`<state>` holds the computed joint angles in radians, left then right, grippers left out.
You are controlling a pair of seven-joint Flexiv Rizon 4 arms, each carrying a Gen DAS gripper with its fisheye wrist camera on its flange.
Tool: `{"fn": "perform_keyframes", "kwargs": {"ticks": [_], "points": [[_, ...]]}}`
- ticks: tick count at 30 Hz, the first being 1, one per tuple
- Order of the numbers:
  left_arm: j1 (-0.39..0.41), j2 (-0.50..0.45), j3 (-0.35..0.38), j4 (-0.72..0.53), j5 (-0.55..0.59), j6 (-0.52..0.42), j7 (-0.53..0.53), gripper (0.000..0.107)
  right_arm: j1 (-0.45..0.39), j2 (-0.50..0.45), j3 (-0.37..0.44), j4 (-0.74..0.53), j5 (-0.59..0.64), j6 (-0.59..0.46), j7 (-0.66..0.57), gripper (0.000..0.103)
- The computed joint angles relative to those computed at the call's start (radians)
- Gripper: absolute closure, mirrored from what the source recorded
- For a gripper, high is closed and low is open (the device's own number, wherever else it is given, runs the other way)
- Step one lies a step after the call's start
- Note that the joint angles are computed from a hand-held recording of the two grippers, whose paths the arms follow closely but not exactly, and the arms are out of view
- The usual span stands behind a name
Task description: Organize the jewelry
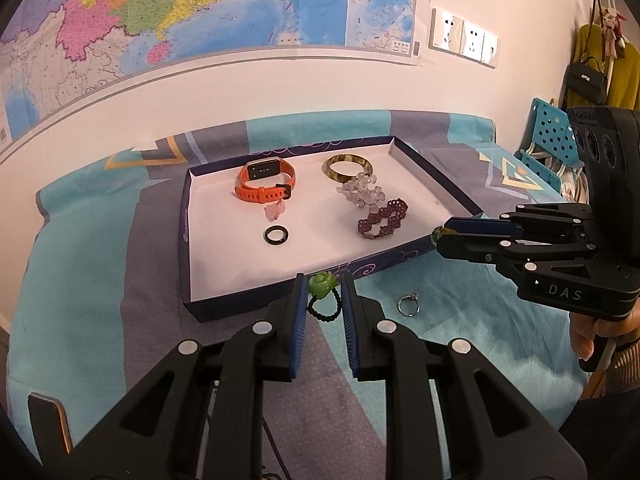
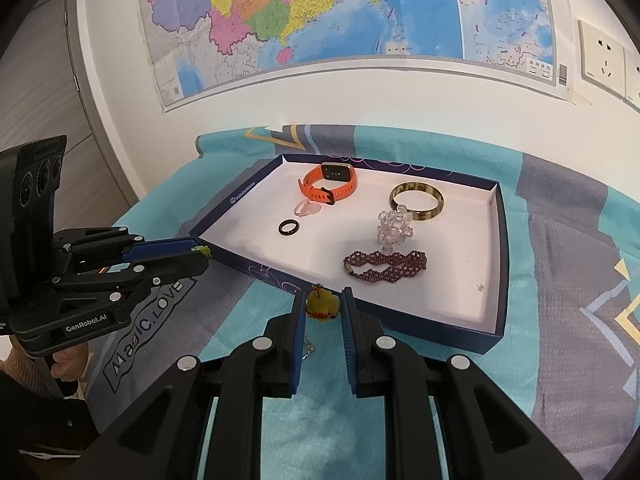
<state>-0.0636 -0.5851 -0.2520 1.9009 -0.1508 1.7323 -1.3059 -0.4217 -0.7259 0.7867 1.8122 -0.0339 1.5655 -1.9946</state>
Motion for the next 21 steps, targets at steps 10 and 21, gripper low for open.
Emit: {"fn": "perform_keyframes", "kwargs": {"ticks": [10, 21], "points": [[-0.001, -0.004, 0.006, -0.014, 0.002, 0.001, 0.000, 0.089, 0.012, 0.000, -0.007, -0.015, -0.002, -0.004, -0.006, 0.087], [-0.019, -0.024, 0.026, -0.064, -0.008, -0.016, 0.011, 0.089, 0.043, -0.021, -0.024, -0.098, 0.049, -0.077, -0.034, 0.087]]}}
